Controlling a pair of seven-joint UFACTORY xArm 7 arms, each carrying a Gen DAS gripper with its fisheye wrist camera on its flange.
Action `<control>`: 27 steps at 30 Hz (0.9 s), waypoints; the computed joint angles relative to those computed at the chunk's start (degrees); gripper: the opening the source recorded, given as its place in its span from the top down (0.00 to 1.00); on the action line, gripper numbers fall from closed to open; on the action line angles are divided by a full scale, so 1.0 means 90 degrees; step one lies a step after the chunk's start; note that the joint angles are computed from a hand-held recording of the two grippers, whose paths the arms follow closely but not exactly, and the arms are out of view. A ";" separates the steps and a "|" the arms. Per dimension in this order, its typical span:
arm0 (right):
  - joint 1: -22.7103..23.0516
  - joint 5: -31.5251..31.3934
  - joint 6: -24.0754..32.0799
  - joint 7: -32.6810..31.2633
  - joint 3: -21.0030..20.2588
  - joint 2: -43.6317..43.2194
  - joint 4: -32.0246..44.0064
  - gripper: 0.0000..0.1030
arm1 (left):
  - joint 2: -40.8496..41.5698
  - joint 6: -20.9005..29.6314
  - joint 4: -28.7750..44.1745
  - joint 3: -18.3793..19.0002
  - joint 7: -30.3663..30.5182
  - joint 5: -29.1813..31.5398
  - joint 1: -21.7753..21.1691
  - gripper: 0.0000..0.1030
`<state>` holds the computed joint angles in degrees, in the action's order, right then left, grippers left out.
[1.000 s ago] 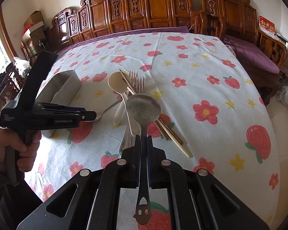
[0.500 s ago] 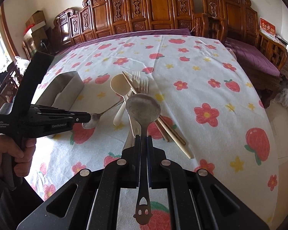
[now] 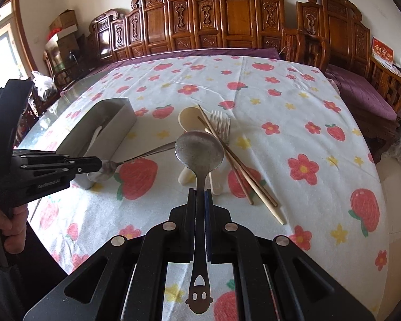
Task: Organize utensils
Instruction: 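Carry the small metal spoon into the tray and open the left gripper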
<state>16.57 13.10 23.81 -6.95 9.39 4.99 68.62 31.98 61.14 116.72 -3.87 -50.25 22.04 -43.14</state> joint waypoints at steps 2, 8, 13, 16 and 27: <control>0.0033 -0.0045 -0.0013 0.0004 0.0016 -0.0039 -0.0015 0.93 | -0.0214 -0.0033 -0.0233 0.0070 -0.0134 0.0211 -0.0100 1.00; 0.0143 -0.0095 -0.0061 -0.0009 0.0061 -0.0217 -0.0110 0.93 | -0.0901 -0.0082 -0.0961 0.0004 -0.0590 0.0792 -0.0148 1.00; 0.0230 -0.0061 -0.0095 -0.0037 0.0085 -0.0310 -0.0126 0.93 | -0.1419 -0.0057 -0.1473 -0.0157 -0.0951 0.1186 -0.0045 1.00; 0.0292 -0.0057 -0.0122 -0.0061 0.0108 -0.0343 -0.0129 0.93 | -0.1687 -0.0044 -0.1747 -0.0268 -0.1139 0.1342 0.0079 1.00; 0.0494 -0.0457 -0.0095 0.0313 0.0170 -0.0089 0.0209 0.93 | -0.2106 -0.0186 -0.2374 -0.0404 -0.1615 0.1613 0.0706 1.00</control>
